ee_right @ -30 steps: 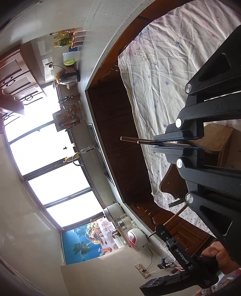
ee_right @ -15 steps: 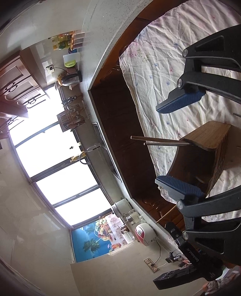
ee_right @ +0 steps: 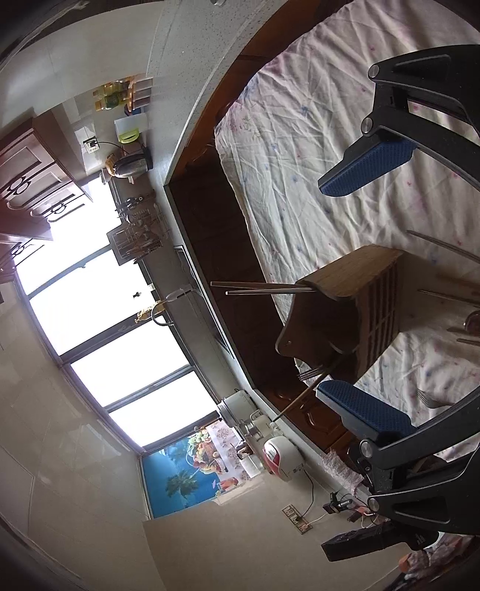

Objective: Organize utensils
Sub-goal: 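Move both tools back toward the remaining utensils on the cloth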

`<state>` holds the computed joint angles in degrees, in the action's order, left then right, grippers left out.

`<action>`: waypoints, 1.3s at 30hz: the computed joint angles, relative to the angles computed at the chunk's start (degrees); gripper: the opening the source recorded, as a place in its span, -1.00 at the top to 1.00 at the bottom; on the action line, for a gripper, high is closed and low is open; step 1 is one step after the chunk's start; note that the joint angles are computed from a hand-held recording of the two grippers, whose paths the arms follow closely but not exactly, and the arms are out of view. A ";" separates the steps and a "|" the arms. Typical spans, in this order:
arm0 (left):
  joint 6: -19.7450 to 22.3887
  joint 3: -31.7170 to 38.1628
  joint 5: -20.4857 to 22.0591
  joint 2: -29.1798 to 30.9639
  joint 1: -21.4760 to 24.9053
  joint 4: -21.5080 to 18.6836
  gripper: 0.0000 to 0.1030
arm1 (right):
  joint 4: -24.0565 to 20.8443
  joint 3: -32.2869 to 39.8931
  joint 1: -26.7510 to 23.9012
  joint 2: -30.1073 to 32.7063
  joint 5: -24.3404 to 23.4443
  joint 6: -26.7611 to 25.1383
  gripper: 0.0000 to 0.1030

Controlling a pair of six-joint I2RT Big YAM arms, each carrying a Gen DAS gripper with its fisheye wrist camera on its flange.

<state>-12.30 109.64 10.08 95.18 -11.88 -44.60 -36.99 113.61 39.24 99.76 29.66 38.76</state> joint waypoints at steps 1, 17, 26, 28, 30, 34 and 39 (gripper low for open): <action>0.01 -1.09 0.18 -0.77 0.04 -0.17 -0.70 | 0.18 -1.16 0.38 -0.67 0.22 0.47 -0.97; 0.93 -16.37 0.15 -10.05 -0.04 -0.79 -0.70 | -1.79 -15.58 5.32 -8.18 3.07 9.43 -0.97; 1.70 -18.68 -0.21 -10.59 -0.83 -2.53 -0.70 | -3.02 -18.74 6.17 -9.41 3.38 11.81 -0.97; 2.22 -18.58 -0.51 -10.43 -1.22 -3.07 -0.70 | -3.05 -18.90 6.10 -9.36 2.94 11.89 -0.97; 2.68 -18.28 -0.44 -10.16 -1.60 -3.69 -0.70 | -3.36 -18.69 6.04 -9.12 2.65 11.79 -0.96; 3.74 -17.51 0.01 -9.44 -2.53 -4.83 -0.70 | -3.85 -18.05 5.89 -8.57 1.96 11.01 -0.93; 5.22 -16.78 -0.06 -8.62 -3.60 -5.69 -0.69 | -4.62 -17.43 5.67 -8.06 1.68 10.56 -0.84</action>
<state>-7.09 92.86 10.02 86.56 -15.48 -50.30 -41.61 96.17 44.91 91.71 31.34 49.32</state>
